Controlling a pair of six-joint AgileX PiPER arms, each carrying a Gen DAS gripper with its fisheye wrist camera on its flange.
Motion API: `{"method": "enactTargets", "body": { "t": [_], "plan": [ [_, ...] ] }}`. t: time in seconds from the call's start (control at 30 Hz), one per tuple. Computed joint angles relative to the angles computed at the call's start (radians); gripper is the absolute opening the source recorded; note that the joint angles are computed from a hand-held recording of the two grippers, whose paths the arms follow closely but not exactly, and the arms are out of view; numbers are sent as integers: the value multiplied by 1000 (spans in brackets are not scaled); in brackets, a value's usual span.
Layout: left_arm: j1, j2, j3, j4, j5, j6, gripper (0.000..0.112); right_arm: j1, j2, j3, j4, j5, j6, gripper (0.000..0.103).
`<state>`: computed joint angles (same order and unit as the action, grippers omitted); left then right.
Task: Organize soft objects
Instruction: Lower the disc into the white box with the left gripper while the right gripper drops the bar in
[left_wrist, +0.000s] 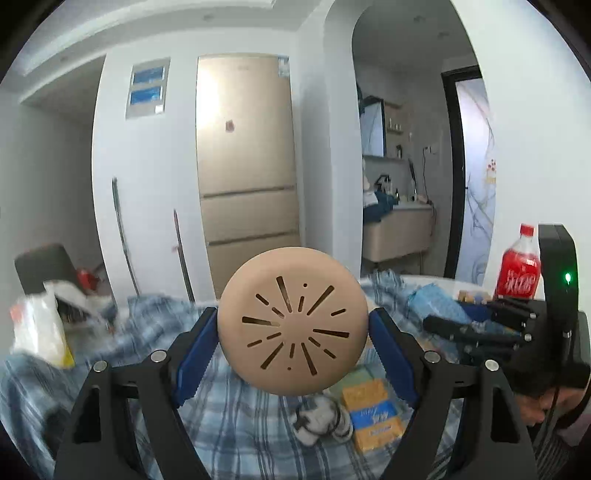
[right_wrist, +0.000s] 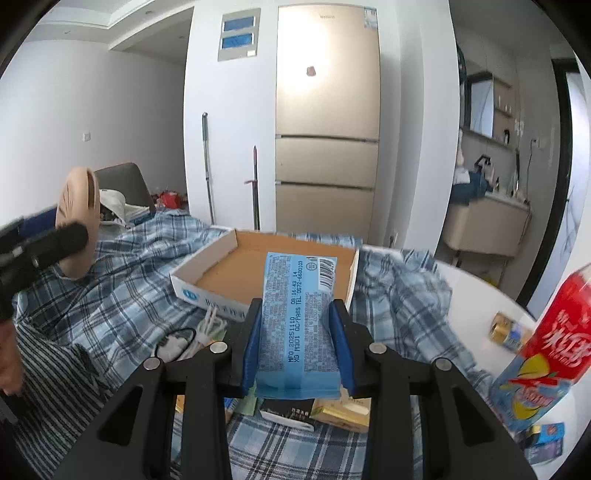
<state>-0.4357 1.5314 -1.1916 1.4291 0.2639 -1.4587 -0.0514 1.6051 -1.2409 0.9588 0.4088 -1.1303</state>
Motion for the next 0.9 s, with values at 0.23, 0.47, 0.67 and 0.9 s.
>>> {"method": "enactTargets", "body": {
  "t": [0.23, 0.47, 0.67, 0.9],
  "plan": [
    [10, 59, -227, -459, -1, 451, 83, 26, -30, -134, -169, 28, 190, 34],
    [2, 254, -591, -708, 150, 730, 83, 72, 85, -450, -539, 66, 638, 34],
    [39, 452, -942, -955, 288, 950, 83, 91, 241, -759, -695, 194, 871, 34],
    [93, 563, -1050, -1072, 307, 1048, 83, 96, 421, -980, -774, 285, 993, 34]
  ]
}}
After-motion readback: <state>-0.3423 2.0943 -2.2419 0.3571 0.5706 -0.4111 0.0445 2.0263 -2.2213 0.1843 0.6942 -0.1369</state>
